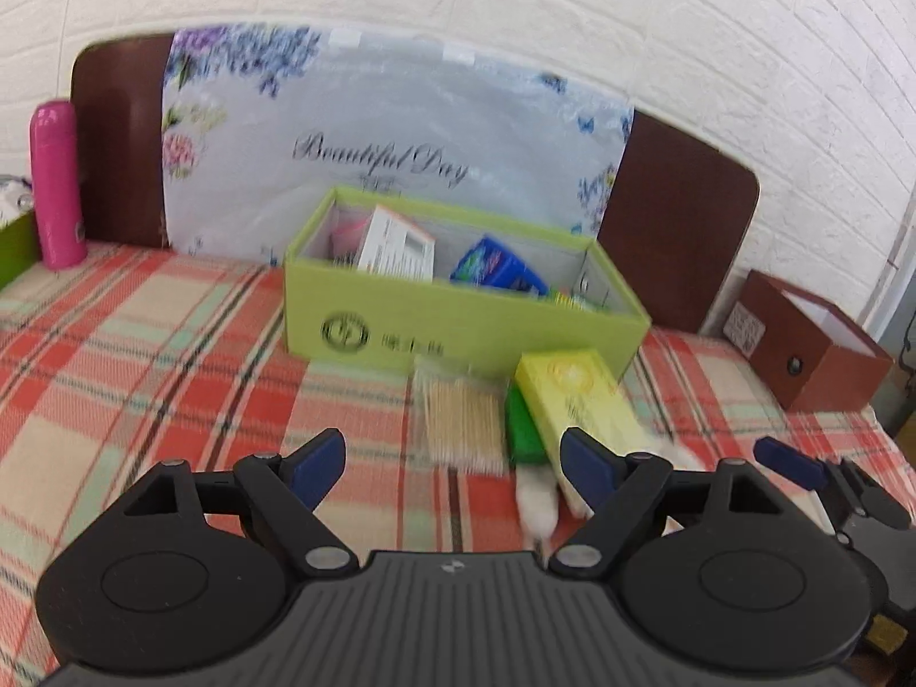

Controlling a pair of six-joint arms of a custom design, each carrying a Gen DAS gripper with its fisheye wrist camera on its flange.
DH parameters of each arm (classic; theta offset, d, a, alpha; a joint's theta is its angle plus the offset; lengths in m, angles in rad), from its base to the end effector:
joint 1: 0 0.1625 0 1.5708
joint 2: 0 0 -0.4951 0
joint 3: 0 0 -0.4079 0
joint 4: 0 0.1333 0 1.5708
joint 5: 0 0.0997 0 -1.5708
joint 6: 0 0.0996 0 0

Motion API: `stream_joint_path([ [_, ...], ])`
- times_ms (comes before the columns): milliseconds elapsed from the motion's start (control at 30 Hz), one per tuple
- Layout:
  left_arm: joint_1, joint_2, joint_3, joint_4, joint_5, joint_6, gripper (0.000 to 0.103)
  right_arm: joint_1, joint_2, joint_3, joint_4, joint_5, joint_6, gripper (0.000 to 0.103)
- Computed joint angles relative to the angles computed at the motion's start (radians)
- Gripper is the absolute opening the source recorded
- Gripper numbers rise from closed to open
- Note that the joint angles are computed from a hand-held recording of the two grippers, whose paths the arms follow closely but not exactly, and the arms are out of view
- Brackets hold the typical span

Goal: Organize objects
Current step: 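Grasp the yellow medicine box with the right tool while the left tool reaches toward the toothpick bag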

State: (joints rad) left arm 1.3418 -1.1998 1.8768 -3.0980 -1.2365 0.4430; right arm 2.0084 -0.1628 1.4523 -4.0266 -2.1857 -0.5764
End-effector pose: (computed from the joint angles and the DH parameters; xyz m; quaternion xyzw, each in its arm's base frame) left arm 0.0177 -0.6550 0.3812 0.2314 0.8707 -0.3882 0.1941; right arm 0.3720 -0.6162 -0.0895 0.2406 -0.7764 0.5061 0.2884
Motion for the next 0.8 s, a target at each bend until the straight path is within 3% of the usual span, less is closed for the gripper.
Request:
stream_joint_path([
  [267,0.05,-0.027,0.036,0.041,0.02,-0.019,0.085,0.003,0.072,-0.109,0.093,-0.034,-0.028,0.102],
  [367,0.059,-0.028,0.025,0.062,0.018,-0.042,0.085,0.0,0.103,-0.18,0.129,-0.061,-0.068,0.097],
  [400,0.061,-0.027,0.023,0.066,0.021,-0.045,0.085,-0.001,0.107,-0.196,0.151,-0.08,-0.065,0.088],
  [433,0.063,-0.026,0.02,0.066,0.019,-0.044,0.085,-0.003,0.105,-0.201,0.178,-0.095,-0.049,0.067],
  [500,0.067,-0.022,0.016,0.059,0.01,-0.035,0.085,-0.003,0.087,-0.166,0.168,-0.084,-0.009,0.066],
  [667,0.065,0.024,-0.019,0.034,0.02,-0.023,0.085,0.028,0.039,-0.029,0.084,-0.072,-0.025,0.066],
  [800,0.061,0.076,-0.06,0.017,0.036,-0.023,0.085,0.051,0.003,0.11,0.082,-0.079,0.077,0.066],
])
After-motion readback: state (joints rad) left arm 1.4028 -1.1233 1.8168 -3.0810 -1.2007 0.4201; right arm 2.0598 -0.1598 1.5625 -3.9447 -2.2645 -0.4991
